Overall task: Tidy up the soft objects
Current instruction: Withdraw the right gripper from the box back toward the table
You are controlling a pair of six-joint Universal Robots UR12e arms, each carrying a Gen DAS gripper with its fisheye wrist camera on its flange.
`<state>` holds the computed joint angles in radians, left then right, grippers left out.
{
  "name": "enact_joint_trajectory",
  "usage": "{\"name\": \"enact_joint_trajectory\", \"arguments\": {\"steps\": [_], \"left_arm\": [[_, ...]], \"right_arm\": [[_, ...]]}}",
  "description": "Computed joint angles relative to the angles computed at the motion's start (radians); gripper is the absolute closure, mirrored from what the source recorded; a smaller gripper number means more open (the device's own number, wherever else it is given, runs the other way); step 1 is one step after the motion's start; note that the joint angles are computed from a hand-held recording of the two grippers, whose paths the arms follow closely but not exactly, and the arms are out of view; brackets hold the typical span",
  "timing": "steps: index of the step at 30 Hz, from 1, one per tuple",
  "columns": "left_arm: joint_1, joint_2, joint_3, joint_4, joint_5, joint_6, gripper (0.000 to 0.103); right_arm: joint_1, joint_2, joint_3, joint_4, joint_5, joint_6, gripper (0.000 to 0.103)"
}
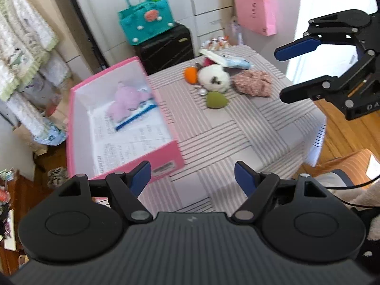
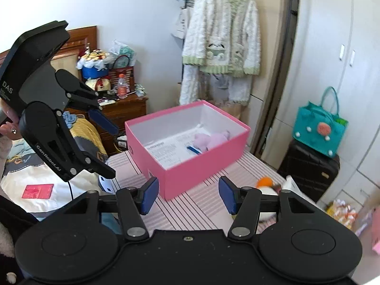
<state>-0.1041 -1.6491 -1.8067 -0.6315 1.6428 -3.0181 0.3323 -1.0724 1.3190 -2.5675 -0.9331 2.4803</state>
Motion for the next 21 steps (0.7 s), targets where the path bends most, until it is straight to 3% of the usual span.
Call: {"name": "enact_joint_trajectory", "arguments": {"steps": [4,15,18,21], "left_arm": [[0.006,-0.020,-0.011,0.049,-0.084,0.017,0.026],[-0.015,-0.104,-0.026,0.273,-0.072,-0.026,0.026],[-0.012,-0.129,-0.024,0.338,-0.089,-0.050,0.026],[-0.012,-0.157,-0.024,0.417,-0.088,-0.097,0.026]], "right_arm": [[-0.017,-0.005,0.034,-0.013,-0.010,0.041,0.041],[-0.048,0.010,0.099,-0.079,-0.048,0.108,0.035],[-0.055,0.026,0.104,-0.112,-0.062,0.153,0.034],[-0.064,0.048,0.118,-0.209,-0.075,0.242,0.034]]}}
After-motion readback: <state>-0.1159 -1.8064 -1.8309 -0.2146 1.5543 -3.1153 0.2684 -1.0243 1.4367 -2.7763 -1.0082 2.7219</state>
